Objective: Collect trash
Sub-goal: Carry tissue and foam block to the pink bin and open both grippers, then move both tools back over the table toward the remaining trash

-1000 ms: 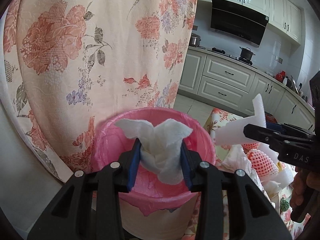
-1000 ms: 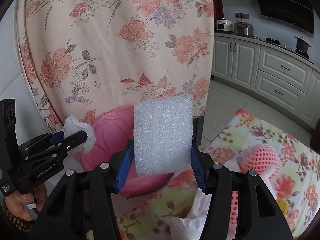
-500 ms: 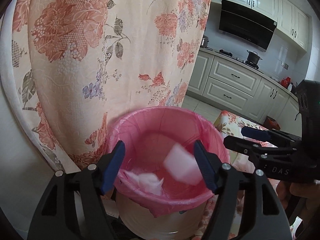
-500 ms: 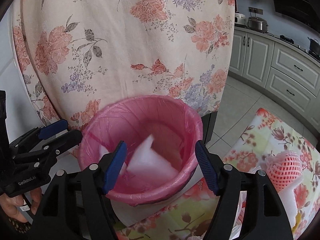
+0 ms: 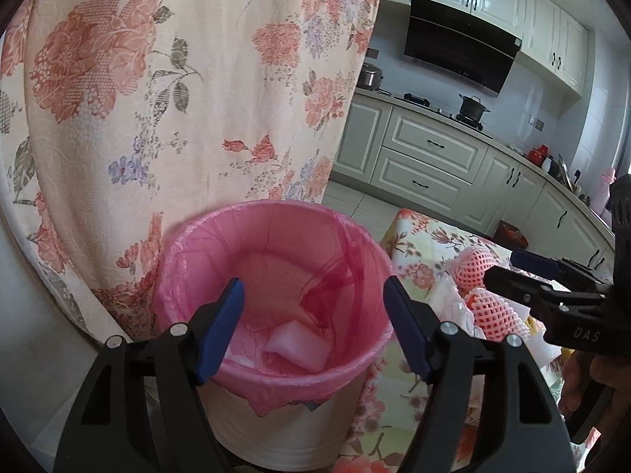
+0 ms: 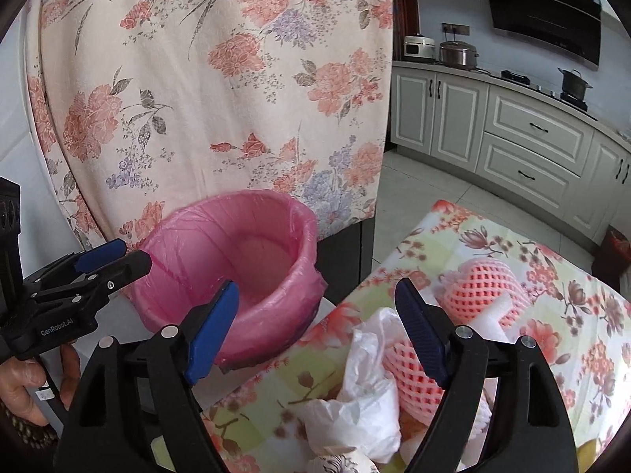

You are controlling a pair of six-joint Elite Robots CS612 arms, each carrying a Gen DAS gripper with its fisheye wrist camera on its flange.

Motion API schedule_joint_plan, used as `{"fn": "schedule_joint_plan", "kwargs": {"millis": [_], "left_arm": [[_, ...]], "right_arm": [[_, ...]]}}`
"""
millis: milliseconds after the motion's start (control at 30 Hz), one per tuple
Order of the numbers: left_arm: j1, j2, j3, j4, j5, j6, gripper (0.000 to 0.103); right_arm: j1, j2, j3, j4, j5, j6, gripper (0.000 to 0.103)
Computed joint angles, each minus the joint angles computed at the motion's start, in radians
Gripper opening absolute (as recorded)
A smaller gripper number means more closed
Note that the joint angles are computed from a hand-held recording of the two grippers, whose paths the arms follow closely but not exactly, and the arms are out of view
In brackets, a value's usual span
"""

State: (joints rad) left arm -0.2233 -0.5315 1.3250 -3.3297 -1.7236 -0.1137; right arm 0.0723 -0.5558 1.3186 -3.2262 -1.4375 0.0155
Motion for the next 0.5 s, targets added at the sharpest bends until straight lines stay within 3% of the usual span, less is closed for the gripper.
{"fn": "schedule_joint_plan", "kwargs": {"millis": [167, 500], "left_arm": [[-0.022, -0.011, 0.027, -0.015, -0.009, 0.012, 0.079], [-0.070, -0.036, 0.089, 0.001, -0.043, 0.081, 0.080]], "right_arm": [[-0.019, -0.039, 0.091, -0.064, -0.049, 0.031, 0.078], [-0.059, -0.100, 0.263, -0.138, -0.134, 0.093, 0.081]]}}
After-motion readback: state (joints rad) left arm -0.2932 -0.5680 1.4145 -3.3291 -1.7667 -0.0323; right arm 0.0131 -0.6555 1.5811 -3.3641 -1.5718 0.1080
